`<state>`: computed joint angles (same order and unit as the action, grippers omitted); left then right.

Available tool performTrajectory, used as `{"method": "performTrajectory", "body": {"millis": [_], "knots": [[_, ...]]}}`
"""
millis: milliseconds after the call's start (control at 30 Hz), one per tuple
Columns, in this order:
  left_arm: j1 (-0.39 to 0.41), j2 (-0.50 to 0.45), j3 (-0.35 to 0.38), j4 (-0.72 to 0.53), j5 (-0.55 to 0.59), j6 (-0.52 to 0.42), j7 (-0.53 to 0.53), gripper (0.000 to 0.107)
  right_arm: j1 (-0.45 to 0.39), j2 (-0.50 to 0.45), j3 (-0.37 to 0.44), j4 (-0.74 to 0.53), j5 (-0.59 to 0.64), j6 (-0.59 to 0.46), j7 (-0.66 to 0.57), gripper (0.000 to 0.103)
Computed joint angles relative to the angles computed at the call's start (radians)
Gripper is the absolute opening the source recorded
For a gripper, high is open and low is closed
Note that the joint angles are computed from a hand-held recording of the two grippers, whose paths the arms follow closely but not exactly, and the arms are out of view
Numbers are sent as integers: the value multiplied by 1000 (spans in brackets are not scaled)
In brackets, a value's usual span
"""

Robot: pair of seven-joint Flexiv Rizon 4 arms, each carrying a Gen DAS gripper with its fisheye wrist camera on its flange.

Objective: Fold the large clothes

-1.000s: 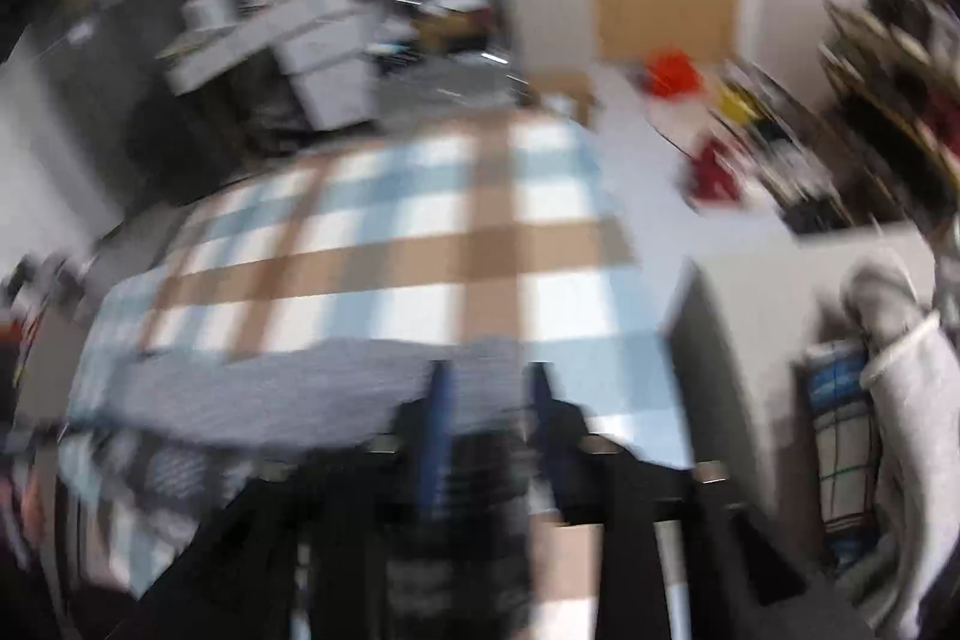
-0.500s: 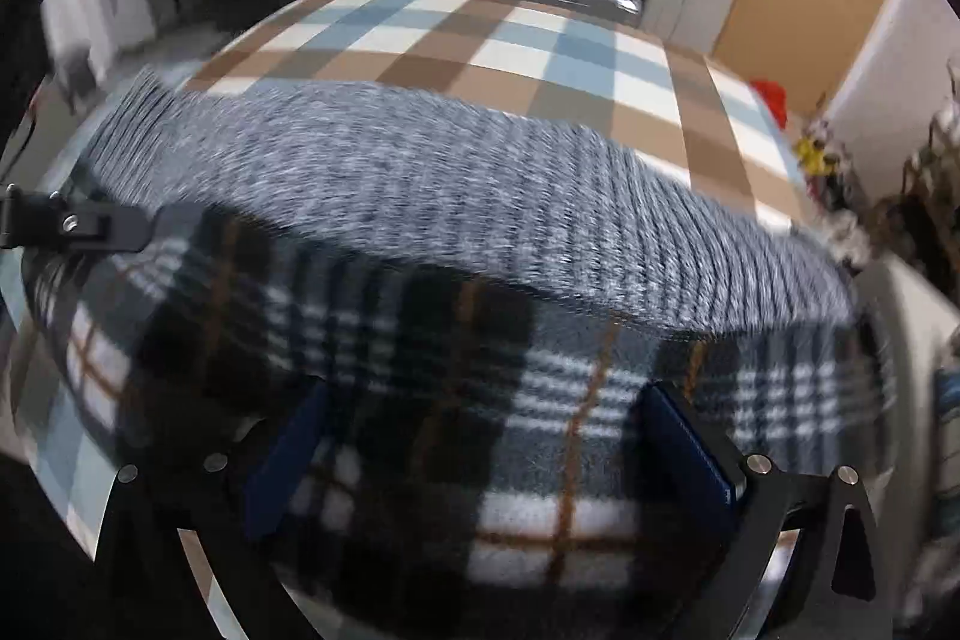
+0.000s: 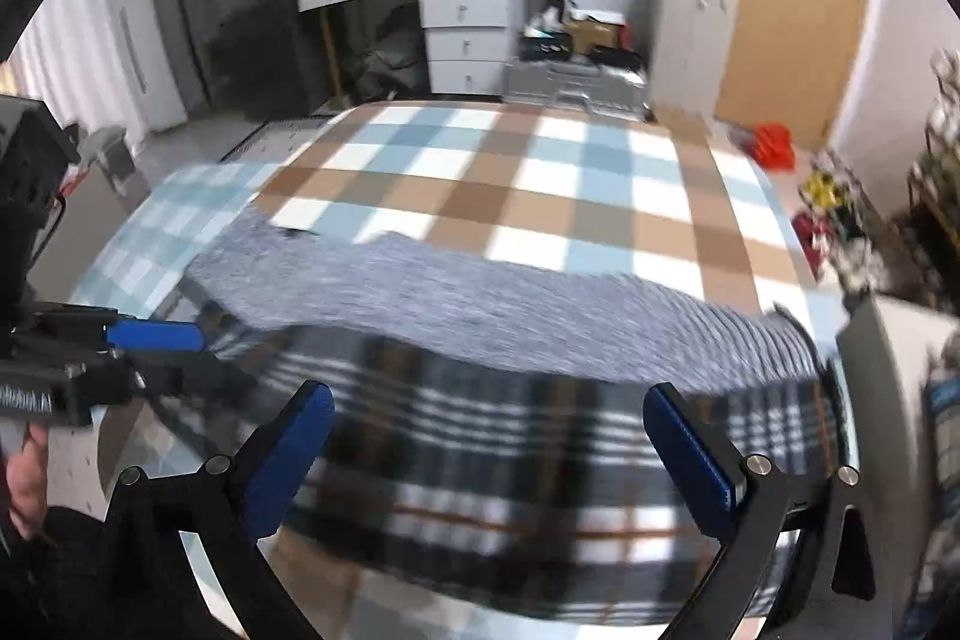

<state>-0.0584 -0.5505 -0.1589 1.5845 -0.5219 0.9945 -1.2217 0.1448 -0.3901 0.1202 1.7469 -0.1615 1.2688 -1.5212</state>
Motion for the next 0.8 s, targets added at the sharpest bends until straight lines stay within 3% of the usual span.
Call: {"method": "performTrajectory", "body": {"millis": [33, 100, 267, 400, 567, 700, 800], "knots": [[-8, 0, 19, 12, 15, 9, -25, 60, 53, -6, -53, 8, -73, -16, 51, 103], [-6, -8, 30, 27, 24, 12, -53, 60, 93, -41, -83, -15, -143, -94, 96, 103], [53, -16, -31, 97, -70, 96, 17, 60, 54, -116, -34, -87, -94, -180, 81, 103], [83, -37, -91, 120, -156, 165, 86, 60, 73, -124, -54, -95, -119, -206, 95, 103], [67, -15, -91, 158, -159, 225, 107, 60, 101, -109, -101, -28, -184, -92, 196, 103], [125, 16, -186, 229, -287, 294, 234, 60, 0, -68, 6, -15, -56, -33, 61, 103], [112, 20, -175, 229, -318, 317, 256, 60, 19, -2, -88, 65, -114, 54, 151, 103]]}}
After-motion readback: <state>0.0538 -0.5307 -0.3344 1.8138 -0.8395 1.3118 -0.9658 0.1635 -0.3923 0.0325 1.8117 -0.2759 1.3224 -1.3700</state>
